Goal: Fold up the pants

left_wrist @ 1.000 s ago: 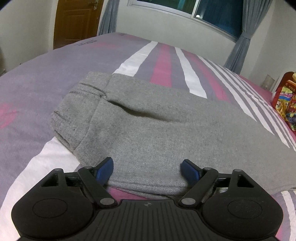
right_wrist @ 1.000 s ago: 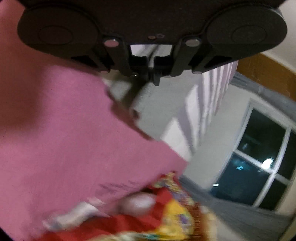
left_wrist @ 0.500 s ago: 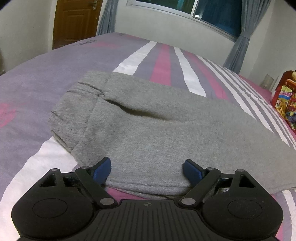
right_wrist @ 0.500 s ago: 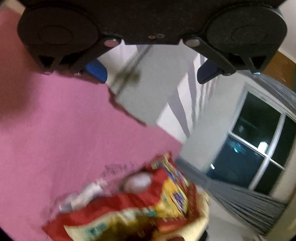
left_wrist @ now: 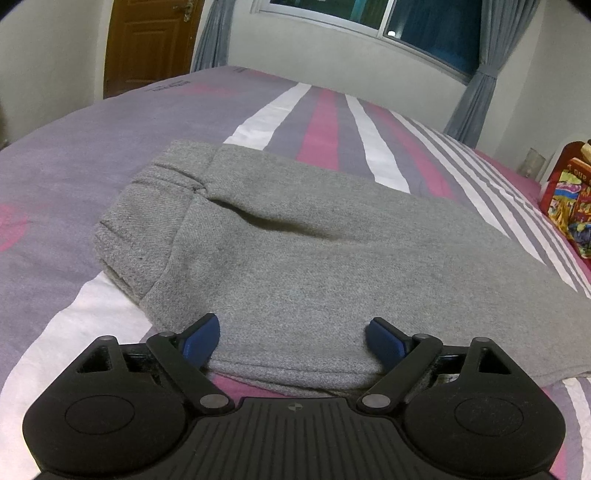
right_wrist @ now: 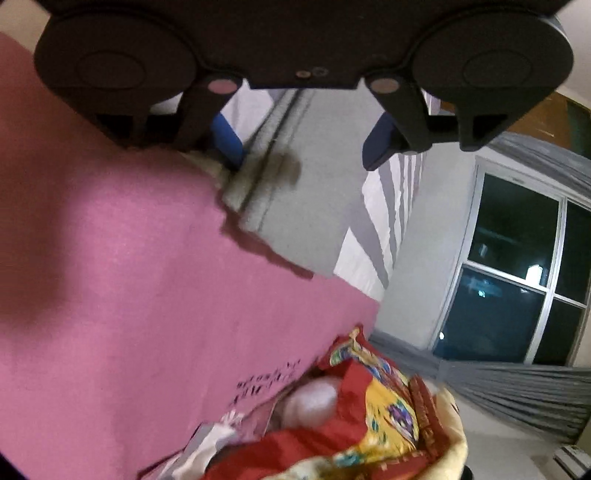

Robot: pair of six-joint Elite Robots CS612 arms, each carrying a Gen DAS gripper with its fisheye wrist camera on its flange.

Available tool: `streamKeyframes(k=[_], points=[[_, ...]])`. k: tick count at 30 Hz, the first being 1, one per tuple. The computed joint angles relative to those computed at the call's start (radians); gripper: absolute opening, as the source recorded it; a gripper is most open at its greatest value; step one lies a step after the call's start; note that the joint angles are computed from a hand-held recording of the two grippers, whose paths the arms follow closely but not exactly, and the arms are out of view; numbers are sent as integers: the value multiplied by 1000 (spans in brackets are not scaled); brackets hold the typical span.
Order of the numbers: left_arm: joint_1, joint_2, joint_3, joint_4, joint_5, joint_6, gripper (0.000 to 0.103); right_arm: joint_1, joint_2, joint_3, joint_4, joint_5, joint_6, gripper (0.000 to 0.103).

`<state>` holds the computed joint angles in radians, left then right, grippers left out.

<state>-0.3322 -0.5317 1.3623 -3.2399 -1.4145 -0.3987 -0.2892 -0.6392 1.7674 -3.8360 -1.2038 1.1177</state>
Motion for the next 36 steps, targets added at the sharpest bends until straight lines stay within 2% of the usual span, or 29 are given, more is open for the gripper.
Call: streamKeyframes(k=[4, 5, 7, 8, 10, 12, 13, 14, 15, 17, 19, 20, 22, 23, 24, 25, 26, 29, 31, 32, 34, 35, 36], points=[[-2, 1, 1, -5, 7, -4, 88, -10, 12, -20, -5, 42, 26, 80], [-2, 1, 0, -3, 6, -5, 88, -7, 9, -19, 1, 39, 14, 82], [-2, 1, 0, -3, 5, -3, 88, -1, 6, -21, 6, 49, -49, 93], [-2, 0, 0, 0, 3, -2, 88, 2, 1, -23, 30, 61, -92, 96], [0, -1, -1, 3, -4, -1, 88, 10, -7, -24, 55, 37, -110, 99], [0, -1, -2, 3, 1, 14, 88, 15, -10, -25, 60, 8, -75, 97], [0, 0, -3, 5, 4, 15, 88, 18, -13, -25, 67, -13, -69, 65], [-2, -1, -5, 6, 21, 18, 80, 13, -10, -31, 84, 2, -67, 22], [-4, -1, -8, 7, 48, 11, 54, 9, -10, -38, 142, 17, -58, 7], [2, -5, -17, 36, 73, -52, 25, 20, -26, -39, 176, -24, -141, 6], [22, -5, -24, 52, 37, -126, 11, 34, -40, -33, 60, -49, -236, 6], [29, -4, -26, 62, 25, -142, 3, 39, -45, -30, 3, -62, -254, 6], [42, 4, -28, 45, -12, -153, 3, 44, -45, -27, -70, -77, -258, 6], [45, 9, -28, 31, -28, -162, 3, 52, -46, -23, -56, -135, -288, 6], [44, 12, -29, 25, -26, -164, 3, 53, -35, -26, 0, -174, -276, 6], [42, 13, -28, 22, -17, -161, 3, 46, -23, -31, 96, -172, -222, 6], [38, 14, -29, 20, -6, -154, 3, 39, -8, -38, 151, -136, -184, 5], [33, 19, -31, 20, 7, -127, 3, 48, -10, -33, 128, -156, -187, 7], [34, 13, -30, 24, 4, -137, 3, 45, -14, -29, 134, -144, -176, 5], [32, 7, -18, -11, 19, -145, 4, 39, -14, -30, 141, -129, -168, 5], [21, -5, 25, -127, 90, -151, 13, 29, -18, -29, 154, -100, -173, 6], [21, -9, 44, -173, 100, -164, 30, 26, -17, -29, 157, -92, -185, 6], [25, -9, 53, -201, 82, -182, 35, 24, -15, -31, 158, -83, -194, 6]])
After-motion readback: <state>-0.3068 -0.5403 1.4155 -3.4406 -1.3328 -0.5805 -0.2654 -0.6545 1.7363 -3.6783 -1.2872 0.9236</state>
